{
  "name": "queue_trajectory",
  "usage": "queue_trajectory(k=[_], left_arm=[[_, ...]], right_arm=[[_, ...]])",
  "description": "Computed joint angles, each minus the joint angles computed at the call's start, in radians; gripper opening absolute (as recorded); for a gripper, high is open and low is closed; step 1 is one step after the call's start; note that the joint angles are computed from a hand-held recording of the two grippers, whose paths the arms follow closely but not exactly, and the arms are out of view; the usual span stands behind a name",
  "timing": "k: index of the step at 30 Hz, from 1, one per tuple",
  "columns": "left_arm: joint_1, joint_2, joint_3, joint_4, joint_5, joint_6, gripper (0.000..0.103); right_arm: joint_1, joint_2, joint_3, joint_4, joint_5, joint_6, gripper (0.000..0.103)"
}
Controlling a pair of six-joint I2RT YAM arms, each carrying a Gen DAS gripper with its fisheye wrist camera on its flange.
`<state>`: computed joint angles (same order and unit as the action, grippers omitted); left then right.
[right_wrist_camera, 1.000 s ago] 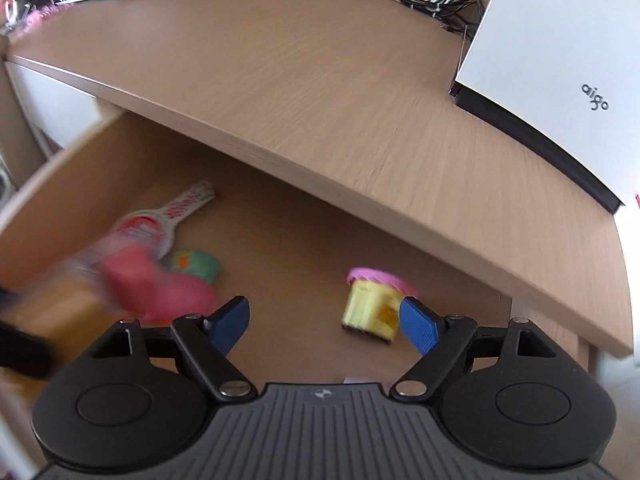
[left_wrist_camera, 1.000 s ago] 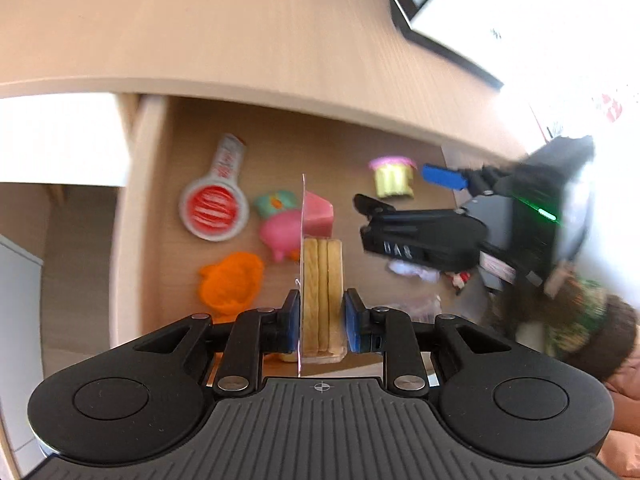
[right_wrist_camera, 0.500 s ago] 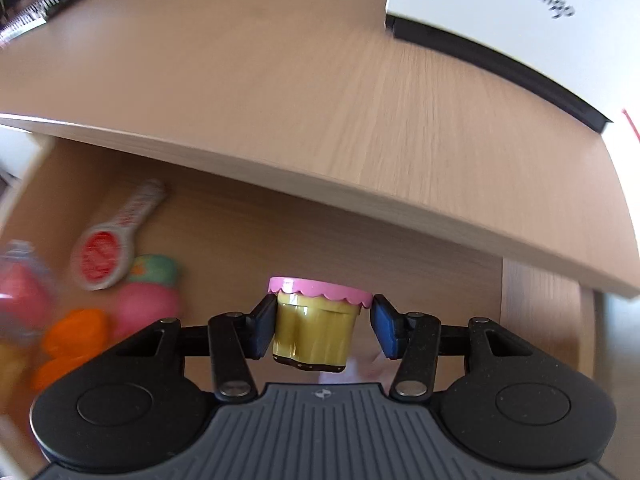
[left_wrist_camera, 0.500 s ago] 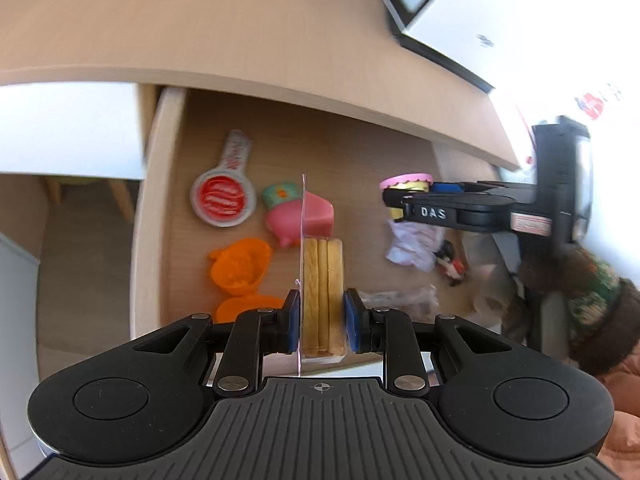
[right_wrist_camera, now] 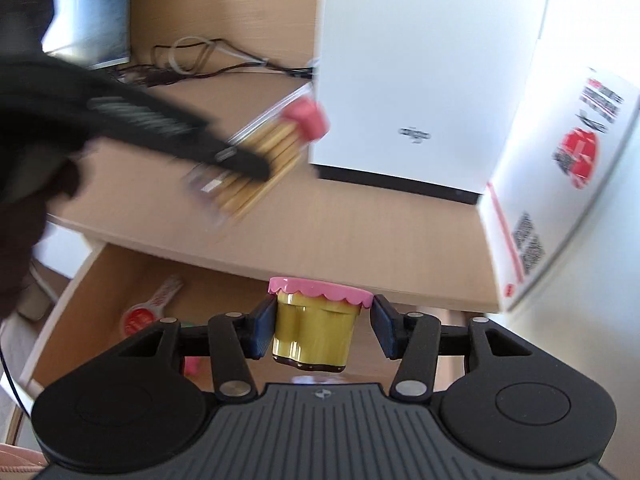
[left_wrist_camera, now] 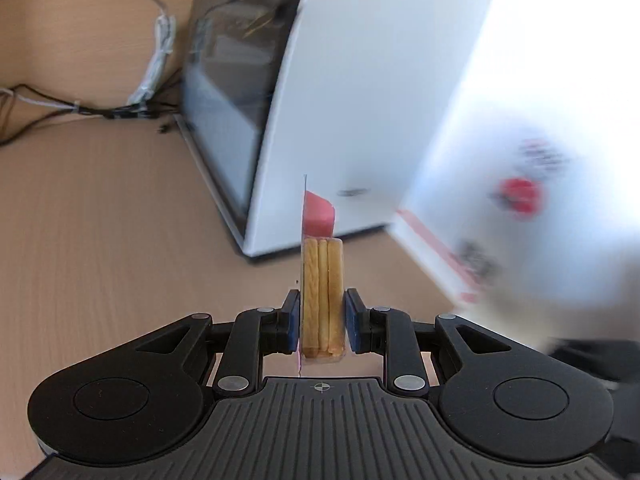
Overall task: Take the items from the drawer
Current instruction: 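Lift both items out and set them on the desktop beside the white case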
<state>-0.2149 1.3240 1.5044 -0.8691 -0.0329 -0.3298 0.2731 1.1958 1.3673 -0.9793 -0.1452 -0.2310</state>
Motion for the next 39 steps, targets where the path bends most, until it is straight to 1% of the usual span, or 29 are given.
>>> queue_trajectory(k=[1,2,3,4,6,7,10,12,13,14,15,19,21,22,24,26,29,30,33,35,37,39], left_arm=[[0.004,0.032,0.000,0.008,-0.026,0.003,0.026],[0.009,0.058,-0.006,0.015,-0.038,0.014,0.029],[0.012,0.078,-0.010,0.010,-0.044,0.032,0.028],[0.007,0.089,-0.020,0.007,-0.067,0.049,0.033],[-0.014,0.082,-0.050,0.019,-0.148,0.070,0.039],[-0.011,0.060,-0.076,0.029,-0.159,0.072,0.039],[0.038,-0.002,-0.110,0.036,-0.096,0.028,0.036],[0.057,-0.055,-0.128,0.034,-0.096,0.020,0.036],[0.066,-0.081,-0.135,0.026,-0.103,0.015,0.036],[0.075,-0.107,-0.137,0.009,-0.112,0.004,0.036],[0.087,-0.135,-0.133,-0.017,-0.117,-0.012,0.036],[0.166,-0.263,-0.147,-0.123,-0.085,-0.050,0.036],[0.206,-0.321,-0.143,-0.206,-0.069,-0.054,0.035],[0.222,-0.348,-0.142,-0.250,-0.067,-0.058,0.035],[0.254,-0.399,-0.143,-0.340,-0.064,-0.072,0.035],[0.297,-0.440,-0.142,-0.431,-0.044,-0.074,0.035],[0.319,-0.487,-0.164,-0.523,-0.008,-0.068,0.035],[0.309,-0.487,-0.172,-0.543,0.003,-0.068,0.035],[0.179,-0.463,-0.198,-0.560,-0.029,-0.130,0.035],[0.083,-0.427,-0.211,-0.549,-0.063,-0.176,0.035],[-0.007,-0.383,-0.223,-0.529,-0.114,-0.220,0.035],[-0.036,-0.332,-0.238,-0.502,-0.144,-0.229,0.035]], right_arm=[[-0.007,0.004,0.002,0.003,0.006,0.000,0.050],[-0.018,0.004,0.000,0.008,0.006,-0.003,0.050],[-0.030,0.005,-0.004,0.013,0.001,-0.007,0.050],[-0.032,0.011,-0.007,0.024,0.004,-0.001,0.050],[-0.044,0.026,-0.012,0.044,0.011,0.009,0.050],[-0.052,0.035,-0.011,0.053,0.014,0.012,0.050],[-0.042,0.070,-0.003,0.112,0.022,0.047,0.050],[-0.047,0.098,0.016,0.156,0.002,0.057,0.050],[-0.090,0.118,0.052,0.154,-0.040,0.031,0.050],[-0.084,0.137,0.061,0.182,-0.041,0.036,0.050],[-0.048,0.150,0.030,0.244,-0.016,0.058,0.050],[0.000,0.285,0.089,0.378,0.006,0.085,0.050],[0.013,0.346,0.096,0.458,0.004,0.092,0.050],[0.018,0.371,0.102,0.468,0.001,0.088,0.050],[0.030,0.429,0.138,0.431,0.017,0.071,0.050],[0.032,0.461,0.144,0.417,0.024,0.064,0.050],[0.027,0.427,0.099,0.429,0.011,0.053,0.051],[0.025,0.410,0.086,0.428,0.005,0.054,0.051],[0.017,0.357,0.049,0.421,-0.003,0.074,0.052],[0.005,0.305,0.014,0.416,-0.013,0.095,0.051],[-0.020,0.233,-0.026,0.392,-0.061,0.108,0.051],[-0.055,0.160,-0.060,0.352,-0.133,0.093,0.054]])
